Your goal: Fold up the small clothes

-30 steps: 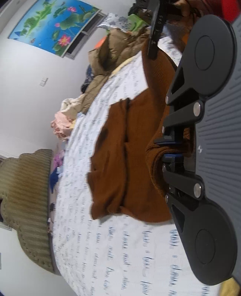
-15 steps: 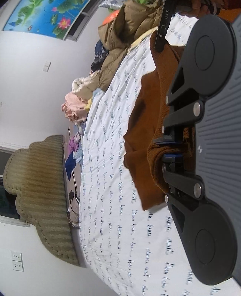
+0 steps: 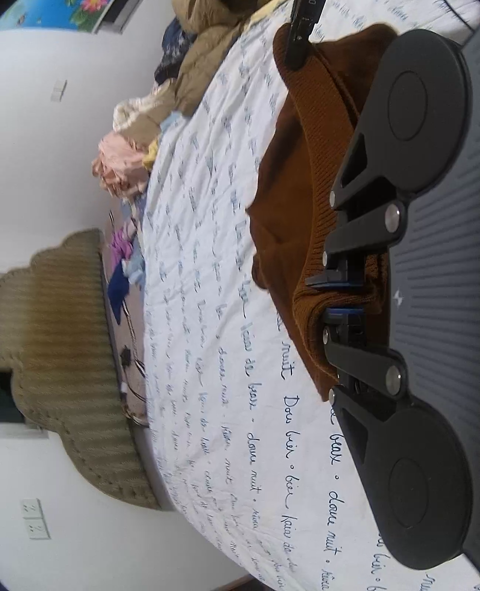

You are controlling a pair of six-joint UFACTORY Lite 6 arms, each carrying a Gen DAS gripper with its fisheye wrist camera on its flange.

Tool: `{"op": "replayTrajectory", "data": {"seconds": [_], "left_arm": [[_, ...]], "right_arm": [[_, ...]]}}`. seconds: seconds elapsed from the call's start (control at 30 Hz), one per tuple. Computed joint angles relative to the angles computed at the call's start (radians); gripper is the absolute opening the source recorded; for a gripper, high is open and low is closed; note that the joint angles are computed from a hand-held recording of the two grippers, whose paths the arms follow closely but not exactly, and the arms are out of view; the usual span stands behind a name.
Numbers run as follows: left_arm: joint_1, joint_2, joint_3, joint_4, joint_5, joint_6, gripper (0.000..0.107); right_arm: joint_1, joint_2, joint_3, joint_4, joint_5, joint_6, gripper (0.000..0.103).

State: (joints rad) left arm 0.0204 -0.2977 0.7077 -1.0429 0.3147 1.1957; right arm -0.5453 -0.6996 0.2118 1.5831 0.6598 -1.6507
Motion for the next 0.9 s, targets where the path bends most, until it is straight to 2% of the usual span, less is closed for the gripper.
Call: {"op": "replayTrajectory", "data": {"seconds": [0.1, 0.3, 0.4, 0.5, 0.57, 0.6, 0.67, 0.7, 0.77, 0.83, 0.9], "left_arm": [[-0.029, 0.149, 0.075, -0.019, -0.057, -0.010, 0.010], [-0.024, 0.381, 0.190, -0.033, -0.064, -0.048, 0.012], [0.006, 0.441, 0.241, -0.009, -0.009, -0.099, 0.015], [0.045, 0.475, 0.293, -0.013, 0.067, -0.133, 0.017], [0.082, 0.495, 0.326, -0.043, 0.122, -0.150, 0.028], [0.097, 0.506, 0.342, -0.065, 0.138, -0.156, 0.033], [0.127, 0.514, 0.352, -0.131, 0.151, -0.147, 0.063], [0.139, 0.518, 0.356, -0.157, 0.150, -0.148, 0.068], [0.157, 0.526, 0.361, -0.187, 0.147, -0.153, 0.070], [0.166, 0.520, 0.355, -0.178, 0.151, -0.156, 0.070], [0.156, 0.474, 0.305, -0.195, 0.116, -0.106, 0.070]], "right_arm": [[0.102, 0.227, 0.077, 0.240, -0.077, -0.190, 0.015], [0.251, 0.551, 0.204, 0.566, -0.168, -0.435, 0.016], [0.267, 0.638, 0.252, 0.582, -0.169, -0.422, 0.021], [0.235, 0.702, 0.305, 0.486, -0.113, -0.302, 0.041], [0.196, 0.740, 0.345, 0.403, -0.056, -0.185, 0.052], [0.181, 0.758, 0.359, 0.387, -0.026, -0.145, 0.054], [0.172, 0.775, 0.382, 0.384, -0.010, -0.116, 0.058], [0.181, 0.780, 0.389, 0.407, -0.025, -0.132, 0.059], [0.200, 0.785, 0.398, 0.459, -0.062, -0.170, 0.060], [0.191, 0.799, 0.405, 0.472, -0.059, -0.179, 0.060], [0.178, 0.788, 0.391, 0.475, -0.052, -0.189, 0.060]]}}
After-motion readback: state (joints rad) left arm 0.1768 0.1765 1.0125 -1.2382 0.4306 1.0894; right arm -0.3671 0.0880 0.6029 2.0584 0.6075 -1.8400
